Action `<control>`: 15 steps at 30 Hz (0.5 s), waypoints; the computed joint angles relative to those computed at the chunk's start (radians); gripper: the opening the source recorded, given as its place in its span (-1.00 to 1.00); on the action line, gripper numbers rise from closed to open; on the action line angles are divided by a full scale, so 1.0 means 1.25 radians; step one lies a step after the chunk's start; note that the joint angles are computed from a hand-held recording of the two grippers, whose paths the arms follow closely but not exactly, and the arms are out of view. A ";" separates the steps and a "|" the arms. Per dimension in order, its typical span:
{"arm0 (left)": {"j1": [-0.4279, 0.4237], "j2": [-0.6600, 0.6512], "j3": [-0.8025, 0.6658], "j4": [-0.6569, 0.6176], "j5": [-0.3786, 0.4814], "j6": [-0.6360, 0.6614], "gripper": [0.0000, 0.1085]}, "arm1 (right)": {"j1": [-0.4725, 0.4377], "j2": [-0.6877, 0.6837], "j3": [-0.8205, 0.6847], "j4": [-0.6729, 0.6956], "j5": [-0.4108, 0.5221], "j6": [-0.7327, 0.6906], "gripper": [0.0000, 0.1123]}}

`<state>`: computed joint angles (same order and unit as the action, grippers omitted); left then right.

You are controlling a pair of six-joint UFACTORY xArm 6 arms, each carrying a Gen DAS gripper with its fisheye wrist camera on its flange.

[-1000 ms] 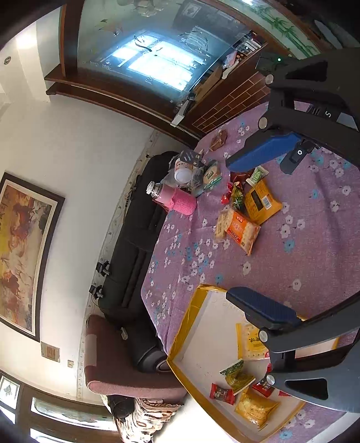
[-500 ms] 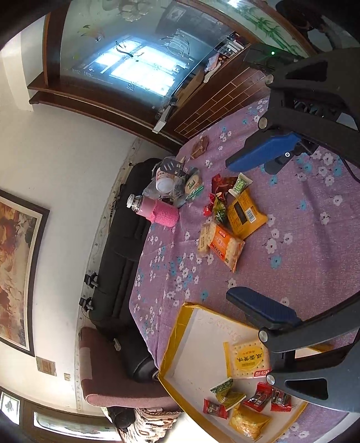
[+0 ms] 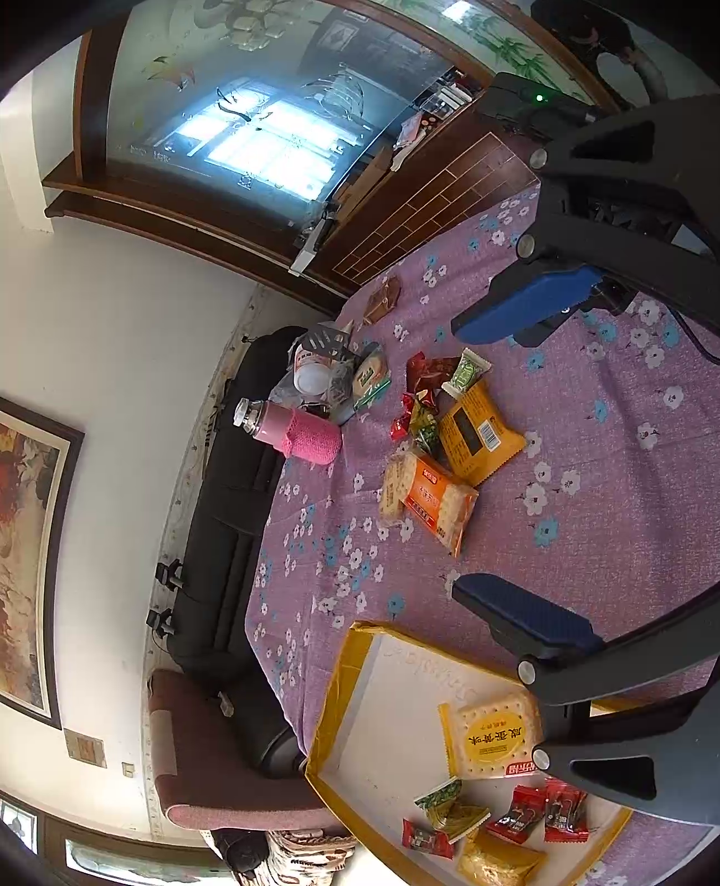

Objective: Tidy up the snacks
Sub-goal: 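Withdraw both grippers from the tray toward the remaining snacks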

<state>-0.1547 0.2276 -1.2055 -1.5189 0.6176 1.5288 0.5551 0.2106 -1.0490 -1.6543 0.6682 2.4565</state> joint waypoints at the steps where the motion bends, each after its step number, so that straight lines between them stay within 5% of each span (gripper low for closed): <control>1: -0.002 0.004 -0.004 0.004 -0.004 -0.003 0.57 | -0.001 0.000 0.000 0.010 -0.001 -0.007 0.58; 15: 0.011 0.061 -0.046 0.039 0.038 -0.020 0.57 | -0.039 0.050 -0.043 0.073 -0.091 -0.079 0.58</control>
<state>-0.1405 0.3042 -1.2635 -1.4707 0.6649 1.5042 0.5058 0.2731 -1.1033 -1.5630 0.5547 2.3579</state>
